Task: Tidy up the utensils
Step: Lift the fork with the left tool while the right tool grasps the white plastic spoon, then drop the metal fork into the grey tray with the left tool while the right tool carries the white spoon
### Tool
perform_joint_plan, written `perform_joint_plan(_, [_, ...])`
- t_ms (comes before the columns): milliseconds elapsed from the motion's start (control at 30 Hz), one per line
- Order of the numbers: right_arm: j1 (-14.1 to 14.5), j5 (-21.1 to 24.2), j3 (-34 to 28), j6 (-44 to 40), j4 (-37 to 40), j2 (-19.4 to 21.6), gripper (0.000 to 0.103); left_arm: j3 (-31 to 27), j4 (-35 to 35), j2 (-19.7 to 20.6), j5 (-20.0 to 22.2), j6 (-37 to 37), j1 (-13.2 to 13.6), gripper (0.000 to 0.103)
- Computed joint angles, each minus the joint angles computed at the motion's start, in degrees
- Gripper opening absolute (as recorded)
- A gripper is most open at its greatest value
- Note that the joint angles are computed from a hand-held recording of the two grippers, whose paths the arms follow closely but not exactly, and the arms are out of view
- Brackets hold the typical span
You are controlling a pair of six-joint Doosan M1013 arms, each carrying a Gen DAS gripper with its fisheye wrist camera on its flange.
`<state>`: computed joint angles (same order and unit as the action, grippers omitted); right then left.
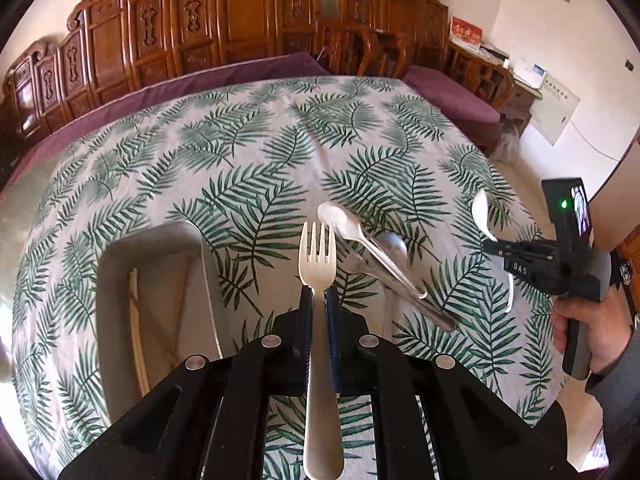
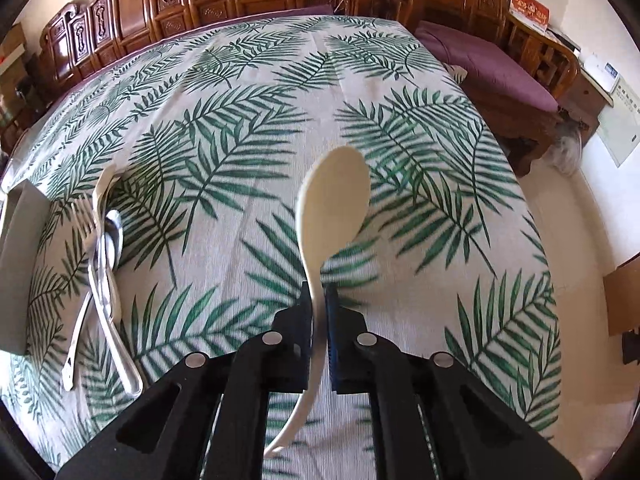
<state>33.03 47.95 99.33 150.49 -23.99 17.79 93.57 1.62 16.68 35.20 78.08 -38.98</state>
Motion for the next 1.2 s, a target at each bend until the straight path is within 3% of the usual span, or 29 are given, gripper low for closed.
perform_joint_plan(633, [5.54, -2.81, -2.26, -2.82, -3.18, -2.7, 0.005, 2.64, 2.87, -3.56, -1.67, -2.49, 1.23, 0.007])
perform_joint_plan(1200, [9.69, -7.79, -11.94, -12.36, 1.76, 2.04, 0.005, 4.55, -1.39, -2.46, -1.35, 0.35, 7.24, 0.007])
